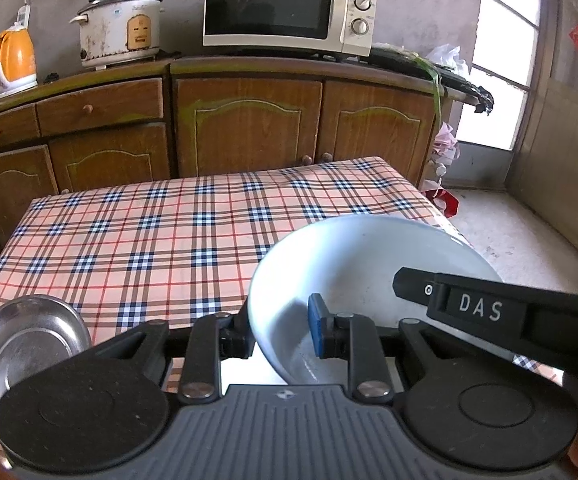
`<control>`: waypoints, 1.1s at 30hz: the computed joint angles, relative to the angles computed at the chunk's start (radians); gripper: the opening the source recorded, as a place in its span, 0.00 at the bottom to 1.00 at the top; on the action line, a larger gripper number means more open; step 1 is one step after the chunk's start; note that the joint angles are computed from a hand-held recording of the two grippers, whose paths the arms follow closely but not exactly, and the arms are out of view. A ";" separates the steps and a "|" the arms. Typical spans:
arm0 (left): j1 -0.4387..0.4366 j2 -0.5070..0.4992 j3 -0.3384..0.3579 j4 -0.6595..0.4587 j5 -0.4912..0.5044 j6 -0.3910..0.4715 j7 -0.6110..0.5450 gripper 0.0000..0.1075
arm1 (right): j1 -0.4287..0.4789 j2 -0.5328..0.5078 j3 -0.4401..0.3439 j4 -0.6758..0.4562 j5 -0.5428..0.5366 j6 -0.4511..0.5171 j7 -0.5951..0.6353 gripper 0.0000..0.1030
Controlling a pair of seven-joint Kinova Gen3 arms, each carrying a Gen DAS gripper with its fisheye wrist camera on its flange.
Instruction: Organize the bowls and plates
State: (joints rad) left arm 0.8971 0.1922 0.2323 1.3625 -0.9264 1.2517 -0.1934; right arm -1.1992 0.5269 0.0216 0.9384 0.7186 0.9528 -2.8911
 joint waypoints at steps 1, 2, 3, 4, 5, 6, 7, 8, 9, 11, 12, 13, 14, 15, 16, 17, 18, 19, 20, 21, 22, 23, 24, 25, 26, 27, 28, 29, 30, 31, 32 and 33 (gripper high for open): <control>0.000 -0.001 0.000 0.001 0.001 0.000 0.001 0.23 | 0.001 0.001 -0.001 0.000 -0.002 0.000 0.002 0.25; -0.001 -0.002 0.000 0.003 0.003 0.001 0.002 0.23 | 0.000 0.002 -0.002 -0.001 -0.003 0.001 0.003 0.25; -0.002 -0.003 0.001 0.006 0.006 -0.001 0.001 0.23 | 0.000 0.003 -0.002 -0.002 -0.005 0.001 0.004 0.25; -0.002 -0.004 0.002 0.009 0.008 -0.001 0.000 0.23 | 0.000 0.003 -0.002 -0.002 -0.006 0.002 0.005 0.25; -0.002 -0.005 0.003 0.012 0.009 0.000 0.001 0.23 | 0.000 0.003 -0.003 -0.001 -0.008 0.001 0.005 0.25; -0.002 -0.007 0.003 0.016 0.010 0.000 0.004 0.23 | -0.001 0.004 -0.003 -0.001 -0.009 0.001 0.005 0.25; -0.003 -0.008 0.004 0.019 0.011 0.000 0.007 0.23 | 0.000 0.005 -0.003 -0.002 -0.011 0.002 0.008 0.25; -0.004 -0.009 0.005 0.022 0.012 0.000 0.009 0.23 | 0.000 0.007 -0.004 -0.004 -0.013 0.003 0.011 0.25; -0.005 -0.011 0.006 0.024 0.013 0.000 0.012 0.23 | 0.000 0.008 -0.004 -0.004 -0.015 0.003 0.012 0.25; -0.006 -0.013 0.008 0.025 0.012 0.002 0.015 0.23 | -0.001 0.010 -0.005 -0.005 -0.019 0.002 0.015 0.25; -0.007 -0.014 0.009 0.026 0.012 0.003 0.014 0.23 | -0.002 0.011 -0.004 -0.005 -0.020 0.002 0.015 0.25; -0.007 -0.014 0.010 0.027 0.011 0.004 0.015 0.23 | -0.002 0.012 -0.004 -0.005 -0.022 0.001 0.015 0.25; -0.006 -0.014 0.011 0.028 0.009 0.006 0.015 0.23 | -0.002 0.013 -0.005 -0.006 -0.025 0.001 0.017 0.25; -0.007 -0.015 0.012 0.029 0.008 0.007 0.014 0.23 | -0.002 0.014 -0.005 -0.007 -0.027 0.001 0.018 0.25; -0.008 -0.016 0.012 0.031 0.009 0.006 0.015 0.23 | -0.003 0.015 -0.005 -0.007 -0.029 0.000 0.017 0.25; -0.010 -0.017 0.013 0.034 0.012 0.004 0.016 0.23 | -0.003 0.016 -0.005 -0.007 -0.030 -0.001 0.018 0.25; -0.012 -0.018 0.013 0.037 0.013 0.003 0.017 0.23 | -0.003 0.017 -0.005 -0.009 -0.033 -0.001 0.021 0.25; -0.013 -0.018 0.014 0.039 0.016 0.003 0.018 0.23 | -0.003 0.018 -0.005 -0.010 -0.035 0.000 0.023 0.25; -0.014 -0.020 0.015 0.042 0.018 0.002 0.018 0.23 | -0.002 0.019 -0.005 -0.010 -0.037 -0.001 0.025 0.25; -0.016 -0.020 0.016 0.043 0.020 0.001 0.018 0.23 | -0.001 0.019 -0.006 -0.010 -0.040 -0.001 0.027 0.25; -0.018 -0.021 0.016 0.045 0.024 -0.001 0.017 0.23 | -0.001 0.021 -0.006 -0.011 -0.043 -0.001 0.031 0.25; -0.021 -0.022 0.017 0.047 0.027 -0.002 0.015 0.23 | 0.000 0.023 -0.006 -0.013 -0.046 0.000 0.034 0.25; -0.022 -0.022 0.017 0.048 0.030 -0.002 0.014 0.23 | 0.001 0.025 -0.007 -0.015 -0.049 0.001 0.037 0.25; -0.024 -0.023 0.017 0.050 0.032 -0.003 0.013 0.23 | 0.001 0.027 -0.007 -0.015 -0.053 0.000 0.039 0.25; -0.026 -0.024 0.018 0.052 0.035 -0.005 0.013 0.23 | 0.002 0.028 -0.007 -0.015 -0.056 -0.001 0.040 0.25; -0.028 -0.025 0.018 0.056 0.037 -0.005 0.014 0.23 | 0.001 0.029 -0.007 -0.014 -0.059 -0.002 0.041 0.25; -0.029 -0.026 0.019 0.057 0.040 -0.005 0.013 0.23 | 0.002 0.031 -0.007 -0.015 -0.063 -0.002 0.043 0.25; -0.031 -0.026 0.019 0.059 0.042 -0.006 0.013 0.23 | 0.003 0.032 -0.008 -0.016 -0.067 -0.002 0.046 0.25; -0.033 -0.027 0.020 0.062 0.045 -0.007 0.013 0.23 | 0.005 0.034 -0.008 -0.016 -0.071 -0.003 0.048 0.25; -0.035 -0.027 0.020 0.064 0.048 -0.008 0.011 0.23 | 0.007 0.036 -0.010 -0.018 -0.077 -0.004 0.052 0.25; -0.037 -0.027 0.020 0.066 0.051 -0.009 0.010 0.23 | 0.008 0.038 -0.010 -0.019 -0.081 -0.004 0.055 0.25; -0.038 -0.028 0.020 0.069 0.053 -0.010 0.010 0.23 | 0.009 0.040 -0.010 -0.020 -0.086 -0.004 0.057 0.25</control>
